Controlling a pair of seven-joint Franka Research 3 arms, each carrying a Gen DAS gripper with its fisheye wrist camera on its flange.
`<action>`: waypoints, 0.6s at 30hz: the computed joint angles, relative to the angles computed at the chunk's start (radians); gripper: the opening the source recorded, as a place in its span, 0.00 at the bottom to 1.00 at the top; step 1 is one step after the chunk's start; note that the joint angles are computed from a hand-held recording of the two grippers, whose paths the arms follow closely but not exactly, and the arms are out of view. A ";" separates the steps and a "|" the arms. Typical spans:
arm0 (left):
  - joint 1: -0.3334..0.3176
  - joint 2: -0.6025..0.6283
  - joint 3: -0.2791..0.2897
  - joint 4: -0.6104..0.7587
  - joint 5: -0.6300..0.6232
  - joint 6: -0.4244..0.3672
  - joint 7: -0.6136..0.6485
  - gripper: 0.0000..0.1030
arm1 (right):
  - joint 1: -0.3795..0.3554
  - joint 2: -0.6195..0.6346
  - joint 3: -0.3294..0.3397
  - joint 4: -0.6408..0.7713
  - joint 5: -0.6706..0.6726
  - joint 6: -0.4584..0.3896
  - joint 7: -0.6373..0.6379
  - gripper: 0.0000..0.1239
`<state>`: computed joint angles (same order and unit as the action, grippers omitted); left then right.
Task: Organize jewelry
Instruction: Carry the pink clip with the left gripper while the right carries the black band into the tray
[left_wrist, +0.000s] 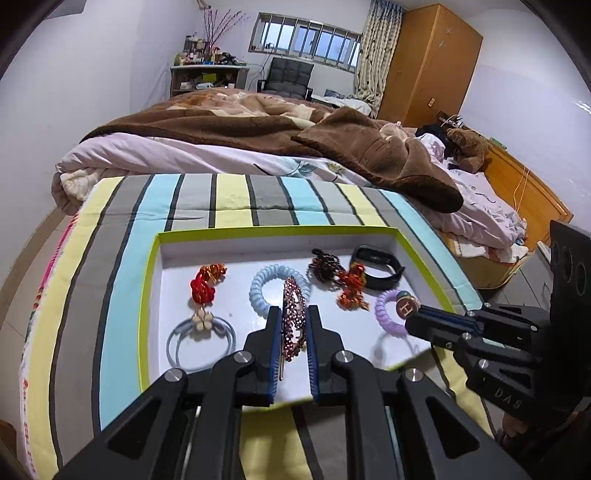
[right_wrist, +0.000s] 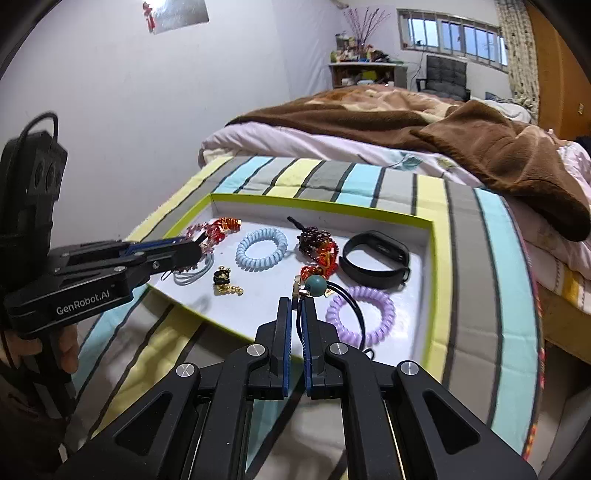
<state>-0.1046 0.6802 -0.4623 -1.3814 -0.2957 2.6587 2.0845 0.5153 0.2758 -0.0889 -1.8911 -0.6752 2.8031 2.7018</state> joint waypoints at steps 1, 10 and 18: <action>-0.008 0.013 0.008 0.022 0.008 -0.013 -0.009 0.13 | -0.008 0.011 0.007 0.010 0.017 -0.001 -0.020 0.04; -0.053 0.098 0.048 0.143 0.068 -0.080 -0.062 0.13 | -0.018 0.093 0.015 0.073 0.200 0.000 -0.204 0.04; -0.061 0.132 0.057 0.193 0.081 -0.114 -0.096 0.13 | 0.002 0.125 -0.002 0.103 0.291 -0.017 -0.298 0.04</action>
